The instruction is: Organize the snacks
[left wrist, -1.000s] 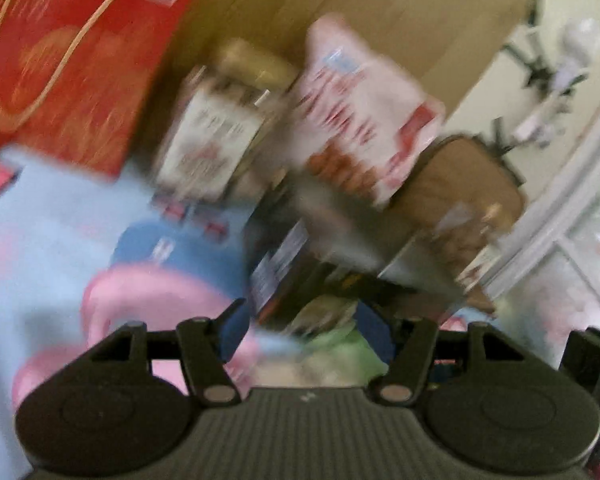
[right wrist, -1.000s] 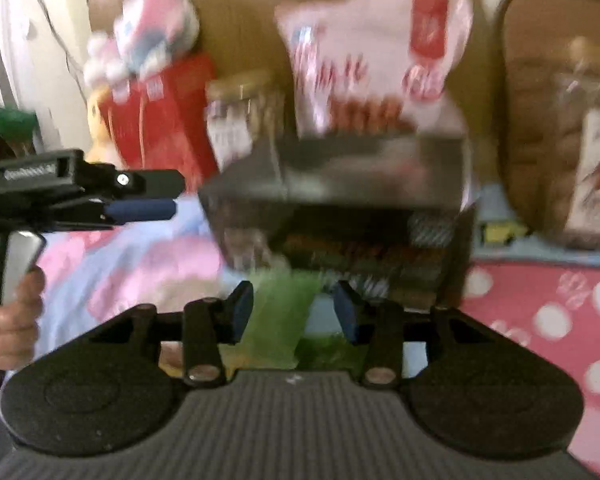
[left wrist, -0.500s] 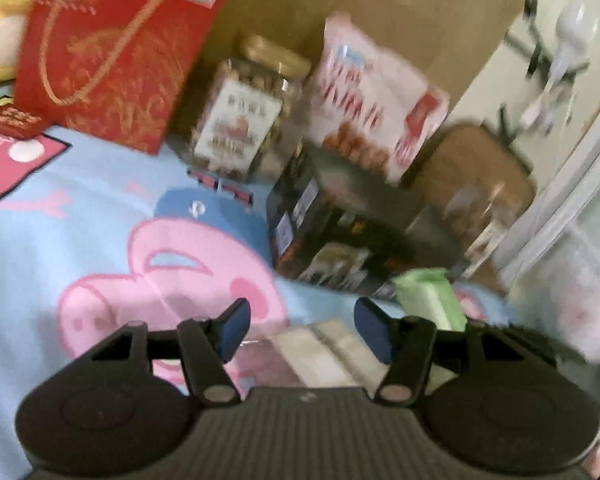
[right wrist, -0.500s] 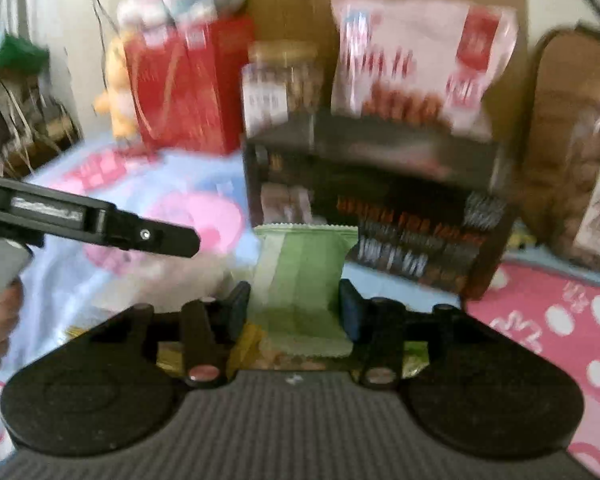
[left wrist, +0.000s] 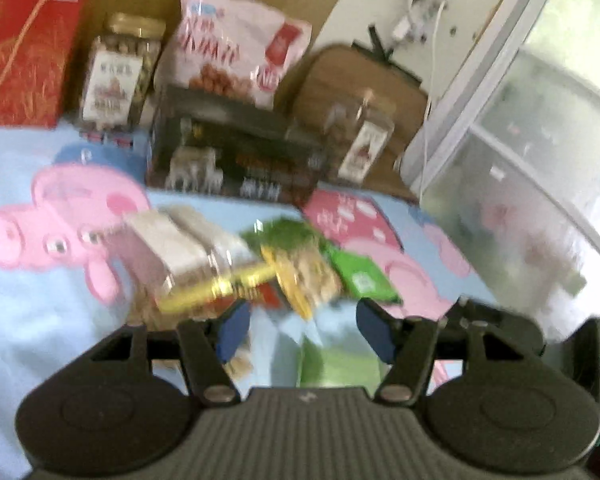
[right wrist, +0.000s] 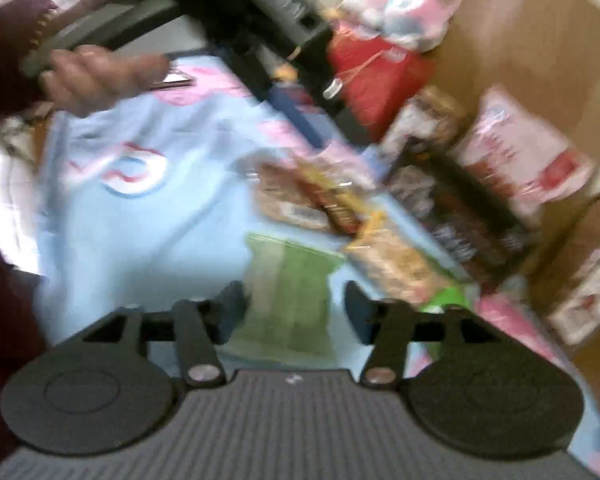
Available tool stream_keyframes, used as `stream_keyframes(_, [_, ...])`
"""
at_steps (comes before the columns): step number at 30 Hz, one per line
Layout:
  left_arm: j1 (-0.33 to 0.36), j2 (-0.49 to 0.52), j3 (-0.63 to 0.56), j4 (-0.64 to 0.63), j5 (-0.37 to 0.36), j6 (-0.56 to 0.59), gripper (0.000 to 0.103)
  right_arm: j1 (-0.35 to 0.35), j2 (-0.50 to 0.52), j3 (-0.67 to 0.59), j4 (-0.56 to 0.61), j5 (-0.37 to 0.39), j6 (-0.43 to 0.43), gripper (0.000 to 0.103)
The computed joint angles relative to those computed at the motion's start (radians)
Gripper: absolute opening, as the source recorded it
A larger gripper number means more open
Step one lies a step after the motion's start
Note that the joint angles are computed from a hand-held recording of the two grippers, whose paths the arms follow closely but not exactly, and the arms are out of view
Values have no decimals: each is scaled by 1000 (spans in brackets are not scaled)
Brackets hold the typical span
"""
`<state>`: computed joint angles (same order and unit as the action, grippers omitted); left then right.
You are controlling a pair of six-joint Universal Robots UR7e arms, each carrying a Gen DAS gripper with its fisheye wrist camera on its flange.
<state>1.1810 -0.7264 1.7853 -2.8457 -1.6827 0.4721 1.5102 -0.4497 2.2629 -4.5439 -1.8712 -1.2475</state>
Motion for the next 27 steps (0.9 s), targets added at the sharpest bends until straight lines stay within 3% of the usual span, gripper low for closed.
stream_keyframes(5, [-10, 0, 28, 21, 18, 9, 60, -29, -16, 46, -66, 2, 191, 69])
stream_keyframes(10, [-27, 22, 40, 49, 77, 9, 60, -53, -19, 69, -35, 30, 343, 66])
stream_keyframes(13, [-29, 23, 64, 25, 67, 30, 59, -61, -2, 55, -25, 62, 405, 57])
stream_keyframes(14, [-36, 20, 74, 12, 80, 29, 59, -68, -6, 53, -13, 87, 427, 46])
stream_keyframes(15, [-43, 16, 83, 0, 96, 24, 59, -64, -2, 47, -11, 91, 437, 38])
stream_keyframes(18, [-39, -5, 68, 23, 72, -8, 59, -34, 18, 26, -27, 64, 411, 34])
stream_keyframes(22, [-38, -29, 56, 8, 4, -2, 59, -26, 2, 43, -74, 125, 402, 33])
stream_keyframes(27, [-76, 25, -50, -8, 0, 5, 59, -24, -99, 1, 38, 137, 445, 32])
